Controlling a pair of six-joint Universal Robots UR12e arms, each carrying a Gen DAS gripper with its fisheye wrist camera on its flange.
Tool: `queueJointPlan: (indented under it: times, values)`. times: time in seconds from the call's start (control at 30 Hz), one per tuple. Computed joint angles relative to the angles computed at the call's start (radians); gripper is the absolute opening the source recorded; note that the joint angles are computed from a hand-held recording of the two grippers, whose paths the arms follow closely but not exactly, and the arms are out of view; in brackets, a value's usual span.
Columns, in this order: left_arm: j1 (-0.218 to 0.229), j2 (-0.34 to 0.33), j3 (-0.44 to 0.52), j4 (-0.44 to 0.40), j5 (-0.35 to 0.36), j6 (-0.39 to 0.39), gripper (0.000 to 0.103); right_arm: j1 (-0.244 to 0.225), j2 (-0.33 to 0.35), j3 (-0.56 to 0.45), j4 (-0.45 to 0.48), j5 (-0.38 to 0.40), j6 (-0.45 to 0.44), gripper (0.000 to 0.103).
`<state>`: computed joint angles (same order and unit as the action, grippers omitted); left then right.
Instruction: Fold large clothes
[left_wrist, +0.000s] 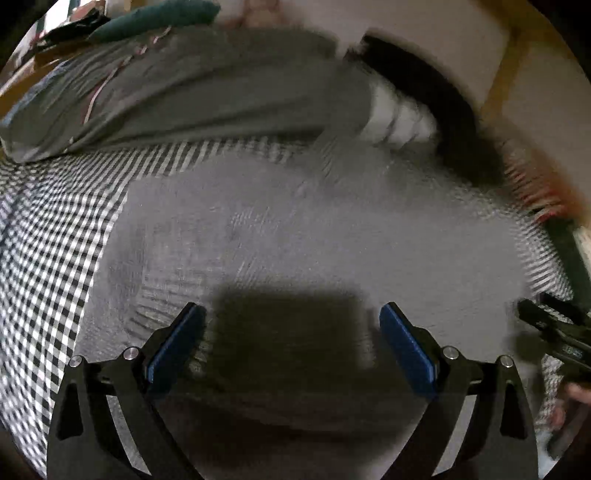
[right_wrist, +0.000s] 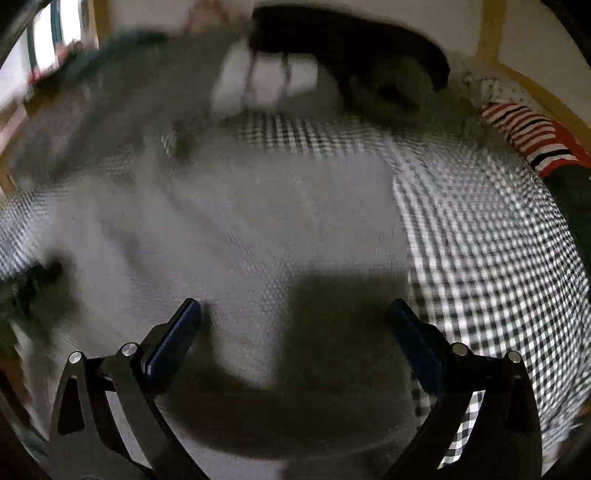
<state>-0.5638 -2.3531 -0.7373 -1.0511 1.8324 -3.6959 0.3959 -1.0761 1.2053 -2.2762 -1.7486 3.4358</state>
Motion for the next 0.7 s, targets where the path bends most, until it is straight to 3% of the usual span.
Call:
queueJointPlan:
  times: [0.23,0.37,0.47,0.57,0.7]
  values:
    - [-0.023,-0.026,0.042,-0.038,0.086,0.026,0.095,-0.003,0.005,0.029,-0.049,-0.002,0.001,0.1]
    - [-0.041,0.035,-0.062,0.08,0.111,0.004,0.095,0.02,-0.023,0.049,-0.074,-0.041,0.017,0.1]
    - [-0.051,0.025,-0.051,0.012,0.128,0.018,0.095,0.034,-0.013,0.05,-0.043,-0.067,-0.021,0.1]
    - [-0.059,0.024,-0.076,0.054,0.172,0.052,0.095,0.028,-0.017,0.075,-0.082,-0.047,-0.009,0.1]
    - [-0.06,0.031,-0.089,0.053,0.167,0.042,0.095,0.029,-0.018,0.086,-0.101,-0.048,-0.01,0.1]
